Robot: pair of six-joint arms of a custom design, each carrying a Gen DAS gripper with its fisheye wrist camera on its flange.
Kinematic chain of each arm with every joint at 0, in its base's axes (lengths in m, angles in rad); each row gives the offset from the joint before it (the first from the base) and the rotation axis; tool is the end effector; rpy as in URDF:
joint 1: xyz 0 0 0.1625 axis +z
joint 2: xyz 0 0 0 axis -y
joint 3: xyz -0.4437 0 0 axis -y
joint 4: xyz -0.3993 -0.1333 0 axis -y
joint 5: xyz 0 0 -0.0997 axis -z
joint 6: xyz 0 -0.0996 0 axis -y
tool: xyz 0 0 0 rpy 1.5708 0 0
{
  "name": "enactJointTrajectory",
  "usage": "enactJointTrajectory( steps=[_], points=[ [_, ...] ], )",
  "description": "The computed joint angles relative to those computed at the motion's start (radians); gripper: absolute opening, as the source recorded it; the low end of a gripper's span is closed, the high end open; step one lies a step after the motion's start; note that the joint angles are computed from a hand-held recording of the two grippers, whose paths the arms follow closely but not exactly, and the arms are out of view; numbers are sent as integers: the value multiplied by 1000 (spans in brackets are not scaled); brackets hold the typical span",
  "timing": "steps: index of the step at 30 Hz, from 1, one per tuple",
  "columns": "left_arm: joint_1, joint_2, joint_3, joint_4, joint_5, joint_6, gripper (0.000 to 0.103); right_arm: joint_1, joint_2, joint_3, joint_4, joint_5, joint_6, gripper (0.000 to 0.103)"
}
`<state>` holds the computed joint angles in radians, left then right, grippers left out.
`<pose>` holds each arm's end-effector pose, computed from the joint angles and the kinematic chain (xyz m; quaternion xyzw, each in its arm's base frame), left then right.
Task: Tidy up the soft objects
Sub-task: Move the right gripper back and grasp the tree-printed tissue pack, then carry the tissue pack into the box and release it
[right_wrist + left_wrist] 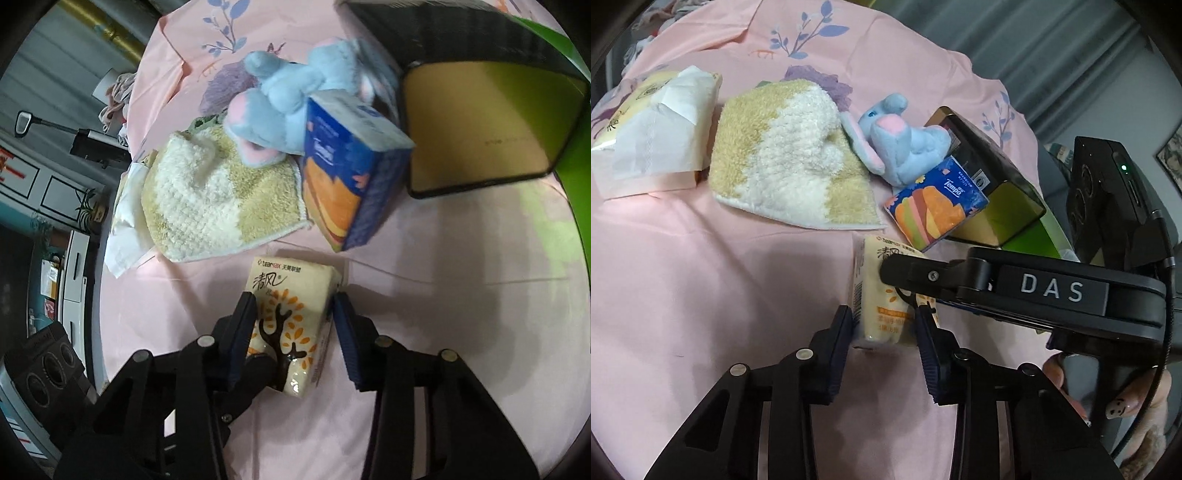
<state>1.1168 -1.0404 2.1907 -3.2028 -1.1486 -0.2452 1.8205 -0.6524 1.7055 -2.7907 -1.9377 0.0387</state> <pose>-0.0707 -0.5418 0.1464 0.0492 0.9496 -0.2888 0.1113 0.2586 -0.6192 0.0098 0.0881 -0.9760 0.1072 0.1681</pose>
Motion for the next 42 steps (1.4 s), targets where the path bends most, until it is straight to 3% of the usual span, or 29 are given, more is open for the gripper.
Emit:
enactJointTrajectory(
  steps=[9, 14, 18, 25, 31, 38, 42],
  points=[
    [6, 0, 1, 6, -6, -6, 35, 0, 8, -21, 65, 22, -2, 57],
    [10, 3, 6, -19, -19, 3, 35, 11, 20, -18, 33, 0, -31, 52],
    [-26, -10, 30, -56, 31, 27, 35, 21, 7, -13, 17, 25, -30, 50],
    [-113, -37, 56, -143, 85, 75, 35, 55, -59, 51, -128, 60, -101, 50],
    [-177, -8, -1, -142, 101, 146, 35, 56, -125, 101, -239, 70, -121, 49],
    [-216, 81, -123, -107, 70, 236, 35, 34, -202, 148, -357, 43, -122, 49],
    [-212, 121, -206, -51, -9, 249, 35, 17, -240, 158, -410, 22, -125, 49]
  ],
)
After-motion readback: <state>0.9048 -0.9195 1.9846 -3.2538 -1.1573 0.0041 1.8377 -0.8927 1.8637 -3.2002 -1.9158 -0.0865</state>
